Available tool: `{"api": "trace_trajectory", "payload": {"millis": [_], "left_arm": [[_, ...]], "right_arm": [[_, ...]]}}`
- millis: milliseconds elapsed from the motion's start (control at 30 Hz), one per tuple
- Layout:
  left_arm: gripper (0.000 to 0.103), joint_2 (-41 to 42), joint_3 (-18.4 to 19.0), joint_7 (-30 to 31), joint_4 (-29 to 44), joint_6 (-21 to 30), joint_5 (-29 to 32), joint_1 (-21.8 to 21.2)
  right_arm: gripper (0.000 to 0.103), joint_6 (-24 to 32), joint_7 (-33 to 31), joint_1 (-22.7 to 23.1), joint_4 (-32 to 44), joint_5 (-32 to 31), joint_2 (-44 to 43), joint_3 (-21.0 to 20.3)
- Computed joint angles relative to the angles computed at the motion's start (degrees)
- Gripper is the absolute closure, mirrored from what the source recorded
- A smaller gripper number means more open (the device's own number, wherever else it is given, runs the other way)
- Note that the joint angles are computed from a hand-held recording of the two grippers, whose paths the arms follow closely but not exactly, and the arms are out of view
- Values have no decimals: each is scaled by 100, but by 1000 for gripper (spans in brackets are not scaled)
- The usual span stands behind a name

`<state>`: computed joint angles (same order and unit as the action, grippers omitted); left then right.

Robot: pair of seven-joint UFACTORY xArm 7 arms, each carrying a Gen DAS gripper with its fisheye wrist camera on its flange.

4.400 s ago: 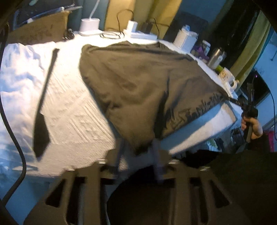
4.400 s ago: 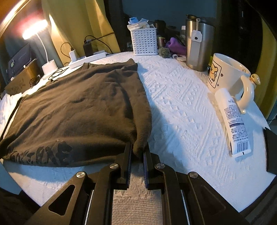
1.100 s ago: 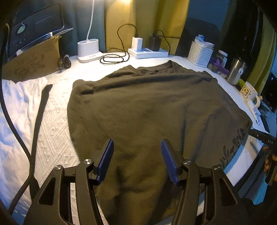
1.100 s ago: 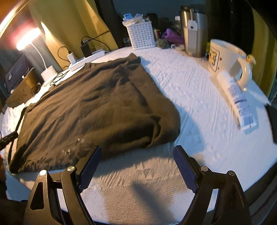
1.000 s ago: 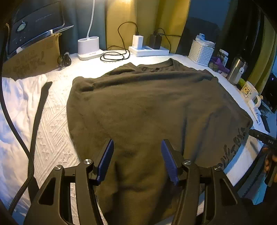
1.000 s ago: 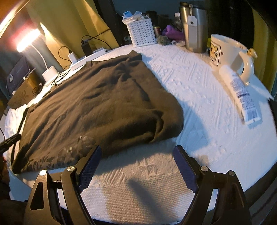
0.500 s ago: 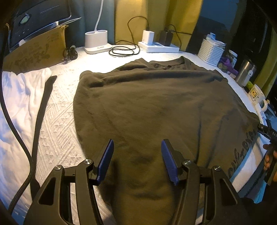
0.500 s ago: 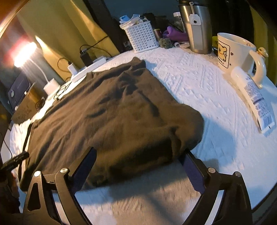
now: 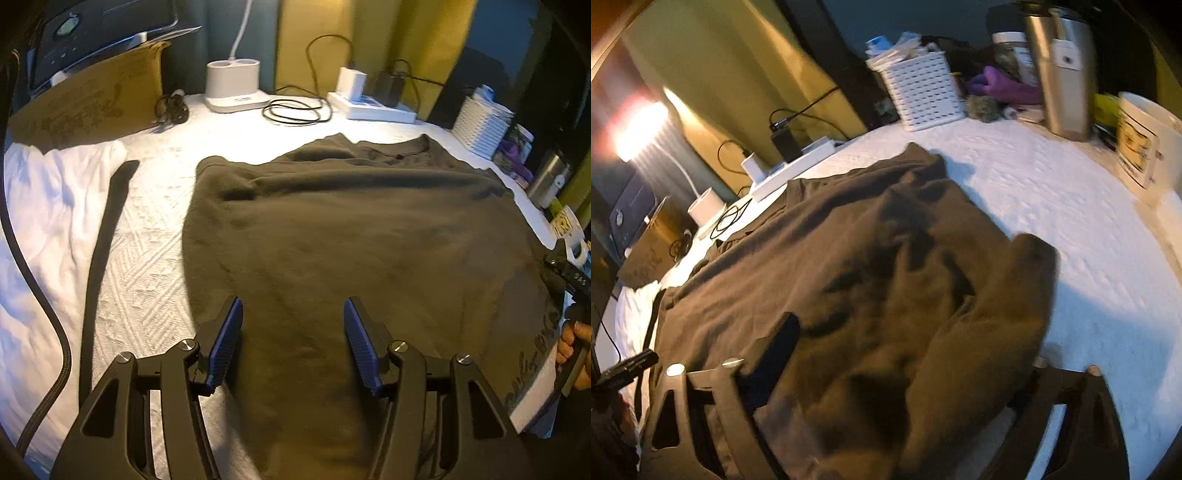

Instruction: Fold small clothes

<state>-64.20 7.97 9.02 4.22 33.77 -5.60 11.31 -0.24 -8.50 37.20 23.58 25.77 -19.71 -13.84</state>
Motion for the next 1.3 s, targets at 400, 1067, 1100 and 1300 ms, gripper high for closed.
{"api": "trace_trajectory", "payload": {"millis": [400, 1067, 1100, 1300], "left_arm": [[46, 993, 5, -286, 208, -688, 102, 467], [46, 1239, 11, -358, 506, -1041, 238, 101], [46, 1135, 41, -301, 485, -993, 232, 106], [46, 674, 390, 167, 376, -827, 88, 174]], "right_arm": [[86, 263, -2117, 1448, 758, 2014, 514, -1253], [88, 764, -3300, 77, 641, 3202, -72, -111], [88, 756, -3224, -65, 641, 3156, -87, 59], [88, 667, -2206, -743, 701, 2212, -228, 1017]]}}
